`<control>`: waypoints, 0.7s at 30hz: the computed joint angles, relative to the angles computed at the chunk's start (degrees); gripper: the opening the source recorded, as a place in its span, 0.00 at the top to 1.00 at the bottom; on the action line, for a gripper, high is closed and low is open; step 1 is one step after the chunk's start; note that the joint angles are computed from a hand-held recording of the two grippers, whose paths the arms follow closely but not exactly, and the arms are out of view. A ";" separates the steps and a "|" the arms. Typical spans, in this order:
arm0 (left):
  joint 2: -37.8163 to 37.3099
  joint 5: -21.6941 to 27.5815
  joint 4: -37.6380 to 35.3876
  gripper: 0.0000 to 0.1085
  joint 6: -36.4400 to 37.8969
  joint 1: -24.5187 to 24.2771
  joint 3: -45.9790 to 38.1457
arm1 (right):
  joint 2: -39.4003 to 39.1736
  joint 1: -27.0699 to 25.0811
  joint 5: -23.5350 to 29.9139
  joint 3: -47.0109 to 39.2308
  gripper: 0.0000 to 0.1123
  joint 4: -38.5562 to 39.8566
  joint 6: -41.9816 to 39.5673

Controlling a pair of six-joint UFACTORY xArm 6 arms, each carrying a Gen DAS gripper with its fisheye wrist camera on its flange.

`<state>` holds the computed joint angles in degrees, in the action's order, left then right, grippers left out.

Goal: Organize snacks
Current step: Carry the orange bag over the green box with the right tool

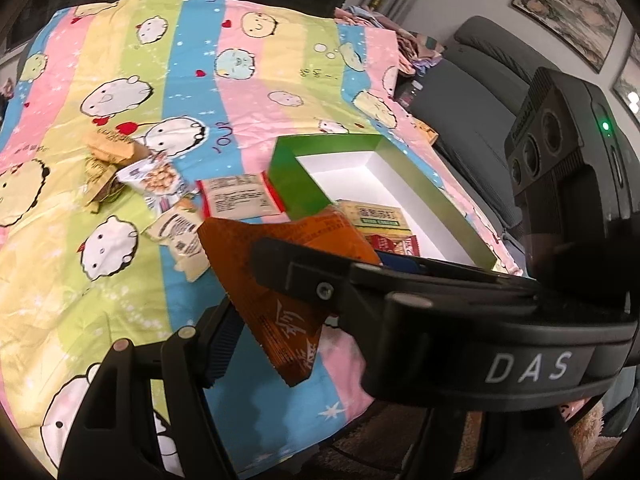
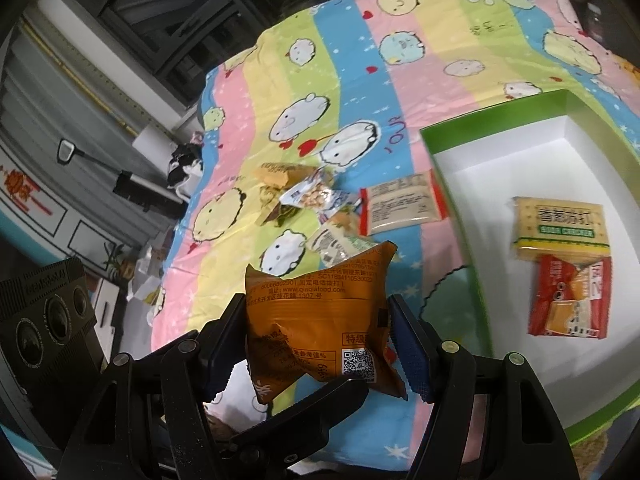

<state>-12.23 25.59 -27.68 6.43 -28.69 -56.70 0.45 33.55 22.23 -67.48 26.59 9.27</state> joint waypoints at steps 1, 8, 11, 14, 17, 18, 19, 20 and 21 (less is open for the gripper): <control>0.37 0.12 0.33 0.38 -0.08 -0.27 -0.53 | -0.47 -0.25 -0.27 0.51 0.37 0.19 0.05; 2.43 0.43 2.28 0.38 0.92 -1.98 -3.44 | -3.32 -1.56 -2.77 3.83 0.37 -1.24 1.52; 3.19 0.31 2.78 0.38 1.66 -2.51 -4.37 | -4.36 -1.88 -3.76 5.01 0.37 -3.00 2.95; 4.07 0.48 1.85 0.38 3.13 -2.96 -5.39 | -5.39 -2.52 -4.24 6.02 0.37 -4.85 4.69; 5.25 0.92 1.41 0.38 4.41 -3.48 -6.80 | -6.17 -3.19 -5.11 7.09 0.37 -5.88 5.82; 5.72 1.15 1.15 0.38 4.96 -3.61 -7.37 | -6.50 -3.46 -5.30 7.49 0.37 -6.06 6.08; 6.26 1.47 0.68 0.38 5.67 -3.72 -8.02 | -6.73 -3.69 -5.42 7.77 0.37 -6.35 6.45; 6.97 1.70 0.23 0.38 6.39 -3.98 -8.80 | -6.90 -3.97 -5.51 7.97 0.37 -6.80 7.09; 7.38 1.86 0.01 0.38 6.83 -4.10 -9.27 | -7.29 -4.31 -5.73 8.47 0.37 -7.07 7.46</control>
<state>-4.85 27.45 -27.67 13.26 -32.79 -65.97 -6.84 29.24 16.50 -59.01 19.52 16.73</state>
